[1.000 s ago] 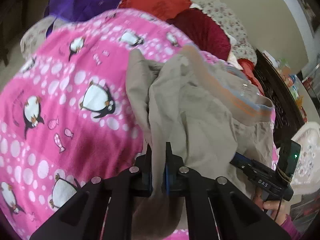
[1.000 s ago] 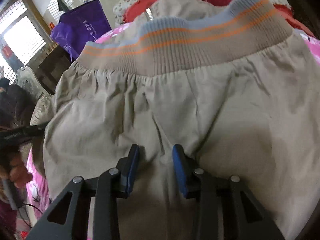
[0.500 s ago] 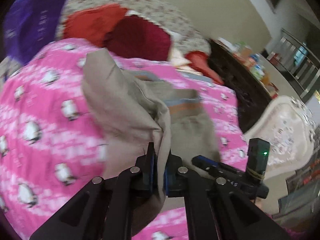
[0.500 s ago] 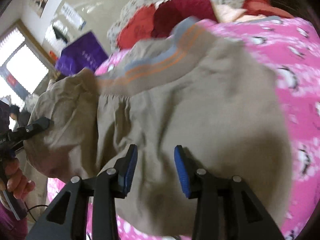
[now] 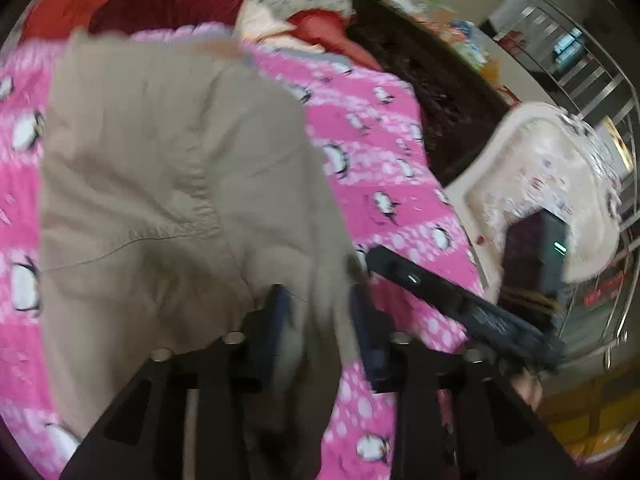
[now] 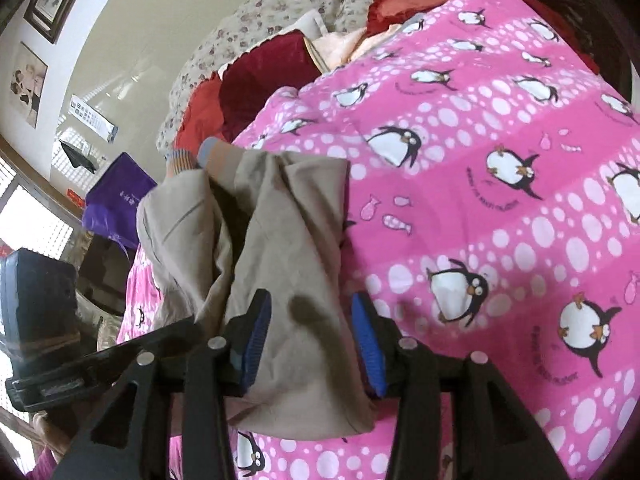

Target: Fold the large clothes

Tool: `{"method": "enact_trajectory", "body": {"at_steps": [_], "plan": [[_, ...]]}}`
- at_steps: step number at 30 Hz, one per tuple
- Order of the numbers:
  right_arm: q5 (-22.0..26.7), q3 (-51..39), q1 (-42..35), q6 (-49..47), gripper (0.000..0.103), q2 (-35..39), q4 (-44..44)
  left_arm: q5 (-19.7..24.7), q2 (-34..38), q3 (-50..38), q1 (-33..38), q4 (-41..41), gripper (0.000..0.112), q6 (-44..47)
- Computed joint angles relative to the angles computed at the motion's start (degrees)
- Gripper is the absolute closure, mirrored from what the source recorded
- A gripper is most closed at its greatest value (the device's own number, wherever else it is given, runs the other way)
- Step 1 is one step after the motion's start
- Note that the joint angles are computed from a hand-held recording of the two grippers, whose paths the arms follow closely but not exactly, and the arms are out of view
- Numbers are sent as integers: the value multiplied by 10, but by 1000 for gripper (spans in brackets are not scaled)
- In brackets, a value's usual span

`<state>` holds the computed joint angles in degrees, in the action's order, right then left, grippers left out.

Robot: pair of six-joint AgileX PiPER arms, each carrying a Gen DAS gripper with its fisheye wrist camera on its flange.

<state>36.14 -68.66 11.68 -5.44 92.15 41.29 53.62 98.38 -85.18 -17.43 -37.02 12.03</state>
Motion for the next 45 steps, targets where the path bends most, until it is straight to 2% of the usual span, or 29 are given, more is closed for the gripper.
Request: {"method": "enact_trajectory", "body": {"at_steps": [2, 4, 6, 8, 9, 10, 14, 15, 16, 17, 18, 21, 23, 27, 29, 30, 32, 36, 37, 38, 39, 40, 41, 42, 45], "plan": [[0, 16, -8, -37, 46, -17, 36, 23, -50, 20, 15, -6, 73, 32], [7, 17, -15, -83, 41, -25, 85, 38, -99, 33, 34, 14, 70, 41], [21, -2, -13, -124, 31, -17, 129, 33, -138, 56, 53, 48, 70, 37], [26, -27, 2, -142, 22, -4, 147, 6, -157, 83, 55, 109, 70, 4], [27, -57, 18, -131, 16, 16, 129, -9, -164, 104, 56, 136, 70, -13], [33, -80, 26, -121, 15, 32, 111, -19, -165, 125, 60, 149, 70, -26], [59, -222, 81, -5, 15, 130, -38, -53, -162, 198, 72, 146, 70, -33], [62, -247, 88, -3, 26, 151, -45, -65, -157, 209, 65, 157, 70, -50], [72, -276, 97, 8, 42, 171, -63, -75, -156, 218, 61, 160, 70, -56], [88, -306, 104, 30, 81, 187, -92, -84, -161, 225, 55, 163, 70, -60], [96, -325, 111, 49, 93, 193, -117, -93, -165, 225, 47, 165, 70, -63], [40, -283, 113, 37, 96, 134, -146, -118, -183, 237, 48, 118, 70, -24], [19, -262, 108, 60, 96, 114, -181, -129, -169, 233, 32, 133, 70, -37], [43, -284, 87, 142, 96, 167, -249, -159, -121, 227, -17, 210, 70, -116], [58, -280, 76, 125, 90, 183, -220, -163, -112, 222, -26, 229, 70, -140], [61, -273, 75, 125, 84, 175, -222, -164, -112, 223, -27, 231, 70, -145], [72, -256, 73, 120, 78, 145, -223, -161, -110, 218, -26, 230, 70, -144], [109, -204, 67, 75, 51, 65, -165, -159, -110, 218, -24, 226, 70, -139], [110, -181, 68, 57, 37, 46, -141, -161, -108, 219, -19, 222, 70, -133], [114, -165, 73, 48, 30, 35, -133, -160, -108, 219, -18, 222, 70, -136], [117, -150, 81, 51, 31, 28, -141, -160, -111, 219, -19, 225, 70, -144], [120, -141, 89, 60, 37, 26, -158, -156, -112, 217, -17, 225, 70, -148], [116, -124, 98, 66, 68, 21, -177, -152, -116, 218, -16, 222, 70, -149], [105, -104, 111, 79, 88, 14, -212, -145, -121, 218, -11, 213, 70, -145], [49, -22, 127, 137, 93, -9, -286, -143, -133, 225, -14, 221, 69, -157]]}}
